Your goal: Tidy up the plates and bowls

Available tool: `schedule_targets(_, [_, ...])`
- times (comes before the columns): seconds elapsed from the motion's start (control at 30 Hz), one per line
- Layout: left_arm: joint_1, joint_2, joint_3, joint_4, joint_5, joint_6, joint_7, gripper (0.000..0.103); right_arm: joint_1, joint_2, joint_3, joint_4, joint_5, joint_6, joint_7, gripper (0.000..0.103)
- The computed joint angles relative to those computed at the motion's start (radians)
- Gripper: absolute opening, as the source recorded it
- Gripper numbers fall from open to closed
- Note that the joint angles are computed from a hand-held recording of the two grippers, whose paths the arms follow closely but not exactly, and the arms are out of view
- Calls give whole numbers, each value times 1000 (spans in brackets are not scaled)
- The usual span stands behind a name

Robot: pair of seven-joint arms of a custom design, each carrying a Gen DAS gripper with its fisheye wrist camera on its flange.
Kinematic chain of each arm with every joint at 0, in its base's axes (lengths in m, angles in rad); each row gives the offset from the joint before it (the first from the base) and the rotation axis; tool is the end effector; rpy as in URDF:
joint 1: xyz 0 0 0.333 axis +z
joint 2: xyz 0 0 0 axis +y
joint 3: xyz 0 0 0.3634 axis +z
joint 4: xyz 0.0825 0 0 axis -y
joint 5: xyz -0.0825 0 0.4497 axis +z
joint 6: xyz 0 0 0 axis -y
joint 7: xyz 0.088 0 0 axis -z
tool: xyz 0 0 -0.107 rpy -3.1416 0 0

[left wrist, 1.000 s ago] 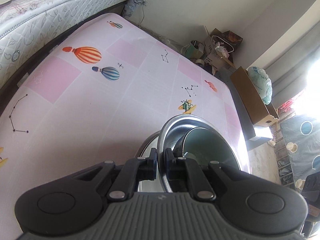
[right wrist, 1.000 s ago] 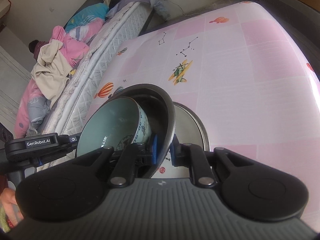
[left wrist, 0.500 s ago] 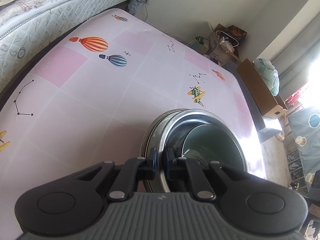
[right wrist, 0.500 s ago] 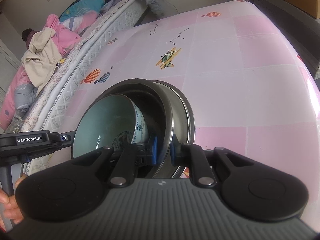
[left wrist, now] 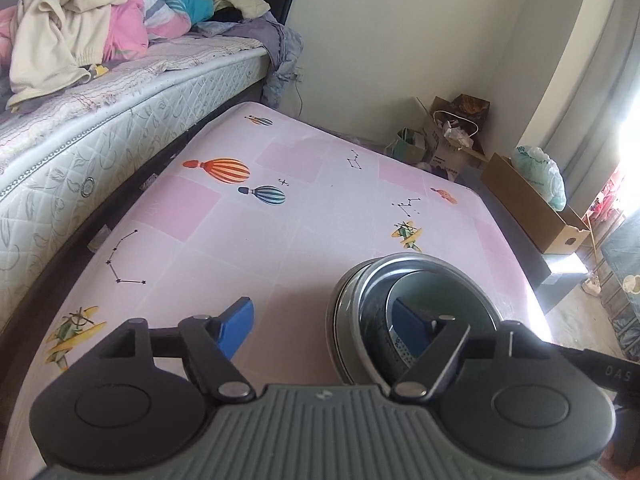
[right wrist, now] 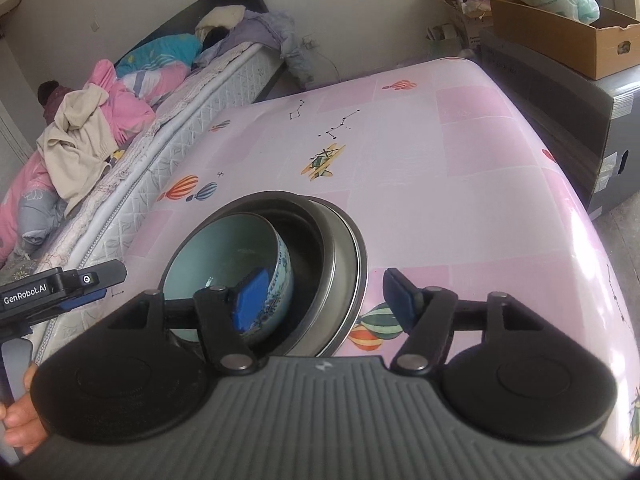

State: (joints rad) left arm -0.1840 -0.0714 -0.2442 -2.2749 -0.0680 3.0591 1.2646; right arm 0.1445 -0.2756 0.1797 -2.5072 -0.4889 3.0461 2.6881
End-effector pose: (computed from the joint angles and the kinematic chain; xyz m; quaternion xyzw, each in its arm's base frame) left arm 0.5530 -0.2492 0.4969 -0.6227 0.6639 -0.3817 0.1602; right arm 0.4800 0.2033 0.4736 -0.5395 0.7401 -0.1631 0.3669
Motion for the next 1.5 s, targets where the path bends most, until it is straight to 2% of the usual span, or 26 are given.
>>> schedule_targets(0.1, [40,-52,-25,-47,75,8,-60,93,-46,-81,58,-48,-36,7,66,81])
schedule_targets(0.17, [99,-85,-69,-73,159,6,-130,98,-57,-132,82,-77,-43,8,91,85])
schedule_targets(0.2, [120,-100,-85,-83,187,0,-151,100,-55,-168,92,-97,-40,3,104,91])
schedule_targets(0.3, [177,-152,-132,-118,261,-30,-219,102,-42,-241,110,-134,-26,-10,121,102])
schedule_targets(0.37, [186,-178,-138,-136,269,-49,-238,103,-17,-277,111,-144,-17,-39,108,101])
schedule_targets(0.43, [180,-202,-128,-157,262,-64,-232,103,8,-305,120,-137,-19,-105,83,102])
schedule_targets(0.57, [260,-250,-189,-185,337,-76,-293,103,20,-346,172,-98,-78,-267,58,102])
schedule_targets(0.67, [305,-280,-223,-196,377,-79,-329,103,28,-359,202,-69,-137,-358,70,102])
schedule_targets(0.8, [336,-314,-246,-201,401,-99,-367,103,60,-359,198,-51,-188,-412,88,102])
schedule_targets(0.87, [357,-329,-264,-199,421,-111,-389,103,71,-351,207,-31,-207,-466,97,102])
schedule_targets(1.0, [431,-371,-332,-197,495,-131,-463,103,82,-342,225,-8,-284,-529,147,102])
schedule_targets(1.07, [457,-387,-363,-183,530,-178,-496,103,94,-342,223,-1,-307,-547,173,102])
schedule_targets(1.1, [447,-385,-357,-178,540,-193,-494,103,103,-342,218,-1,-313,-552,181,102])
schedule_targets(1.23, [331,-355,-256,-172,509,-228,-416,103,143,-341,184,-6,-309,-536,193,102])
schedule_targets(1.5, [236,-334,-191,-156,470,-273,-376,103,188,-299,124,-6,-220,-470,158,102])
